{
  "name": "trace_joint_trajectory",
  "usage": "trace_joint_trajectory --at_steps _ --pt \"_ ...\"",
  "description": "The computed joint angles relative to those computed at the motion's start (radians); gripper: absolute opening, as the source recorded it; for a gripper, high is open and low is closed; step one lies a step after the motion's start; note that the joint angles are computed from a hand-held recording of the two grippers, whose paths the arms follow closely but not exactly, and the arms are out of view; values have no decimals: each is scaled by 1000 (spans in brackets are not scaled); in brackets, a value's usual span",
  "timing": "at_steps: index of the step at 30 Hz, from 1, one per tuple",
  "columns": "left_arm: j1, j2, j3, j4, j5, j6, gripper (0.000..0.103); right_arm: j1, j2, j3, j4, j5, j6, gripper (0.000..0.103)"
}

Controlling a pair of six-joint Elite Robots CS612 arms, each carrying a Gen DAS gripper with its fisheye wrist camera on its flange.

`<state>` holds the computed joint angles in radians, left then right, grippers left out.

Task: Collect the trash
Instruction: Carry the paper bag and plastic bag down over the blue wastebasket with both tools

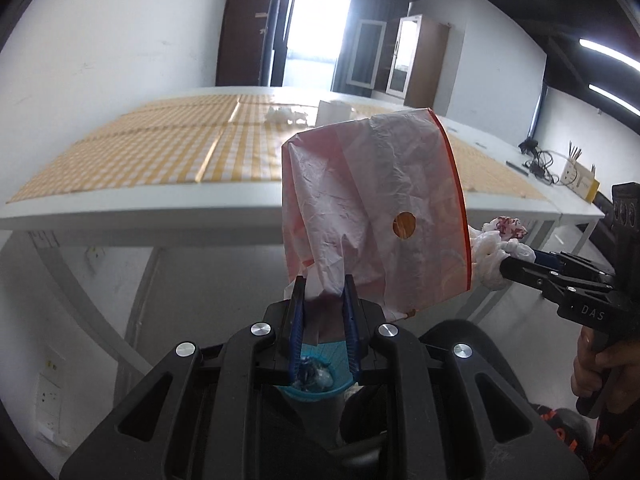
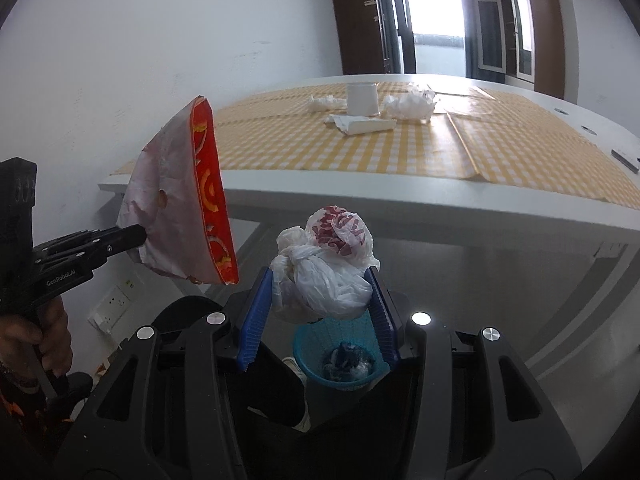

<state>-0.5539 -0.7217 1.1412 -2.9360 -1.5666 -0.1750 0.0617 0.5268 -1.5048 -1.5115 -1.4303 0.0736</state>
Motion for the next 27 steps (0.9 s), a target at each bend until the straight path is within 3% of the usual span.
trace_joint_trajectory --at_steps 13,27 --pt "2 45 -19 138 0 18 17 13 24 28 98 14 -18 44" --pt "18 178 -210 392 -21 46 16 22 19 125 162 3 -17 44"
